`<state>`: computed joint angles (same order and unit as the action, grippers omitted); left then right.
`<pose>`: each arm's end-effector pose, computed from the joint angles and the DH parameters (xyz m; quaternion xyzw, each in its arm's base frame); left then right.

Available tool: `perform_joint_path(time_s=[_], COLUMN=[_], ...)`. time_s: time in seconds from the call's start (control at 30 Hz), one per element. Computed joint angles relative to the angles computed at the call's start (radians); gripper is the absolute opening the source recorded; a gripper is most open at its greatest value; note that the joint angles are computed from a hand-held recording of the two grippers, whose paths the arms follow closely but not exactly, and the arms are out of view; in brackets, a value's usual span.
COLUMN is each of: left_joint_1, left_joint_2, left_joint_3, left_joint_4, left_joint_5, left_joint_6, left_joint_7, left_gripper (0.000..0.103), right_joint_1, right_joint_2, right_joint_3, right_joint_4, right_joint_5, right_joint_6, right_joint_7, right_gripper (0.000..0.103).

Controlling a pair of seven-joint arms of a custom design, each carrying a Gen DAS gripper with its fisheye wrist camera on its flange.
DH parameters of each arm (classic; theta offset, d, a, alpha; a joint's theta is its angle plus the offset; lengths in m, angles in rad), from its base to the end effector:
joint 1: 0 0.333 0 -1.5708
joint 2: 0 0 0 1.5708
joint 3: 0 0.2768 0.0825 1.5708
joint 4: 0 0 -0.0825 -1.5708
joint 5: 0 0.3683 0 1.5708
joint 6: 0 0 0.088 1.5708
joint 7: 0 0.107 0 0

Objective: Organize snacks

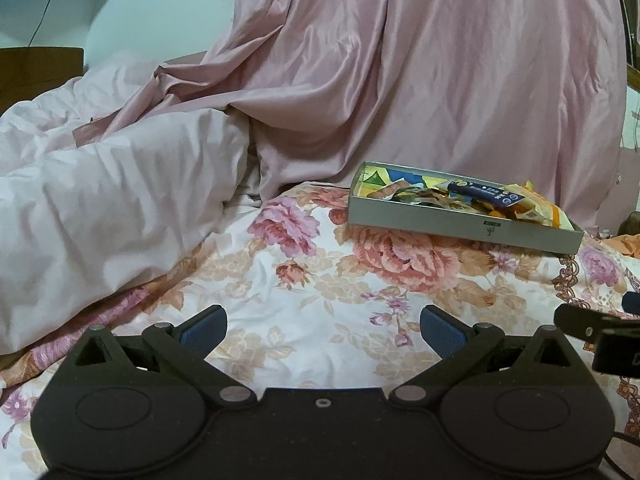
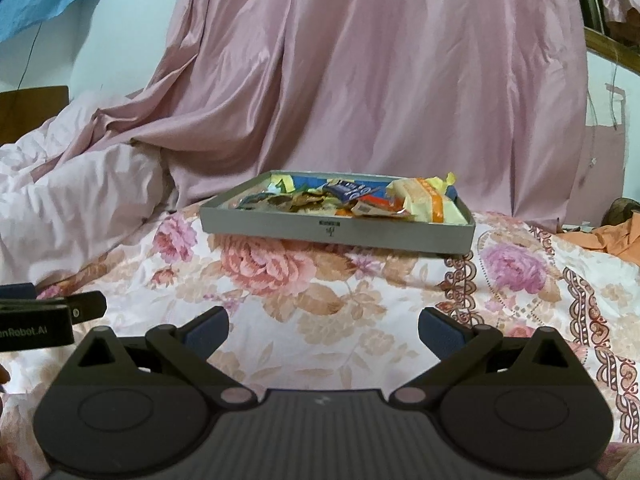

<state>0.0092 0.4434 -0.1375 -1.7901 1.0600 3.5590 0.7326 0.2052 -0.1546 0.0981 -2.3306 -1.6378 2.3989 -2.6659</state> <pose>0.6043 -0.1746 0.4041 -0.4270 0.7130 -0.4890 0.2647 0.4820 0.1434 0.3990 -0.4203 0.7138 -0.4868 0.2774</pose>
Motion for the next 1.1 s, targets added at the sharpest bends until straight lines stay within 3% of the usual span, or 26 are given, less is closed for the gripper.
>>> perform_joint_path(time_s=[0.27, 1.1], left_joint_1=[-0.005, -0.005], left_joint_2=[0.000, -0.002], left_joint_3=[0.003, 0.002], left_joint_4=[-0.005, -0.011], left_joint_5=[-0.016, -0.029], left_joint_6=[-0.002, -0.002], left_joint_7=[0.024, 0.037], left_gripper=[0.102, 0.102], right_joint_1=[-0.002, -0.006], right_joint_2=[0.026, 0.021], right_joint_3=[-0.012, -0.012], right_joint_4=[0.022, 0.017], right_joint_5=[0.003, 0.013], right_joint_6=[0.049, 0.053], right_joint_7=[-0.013, -0.004], right_gripper=[0.103, 0.103])
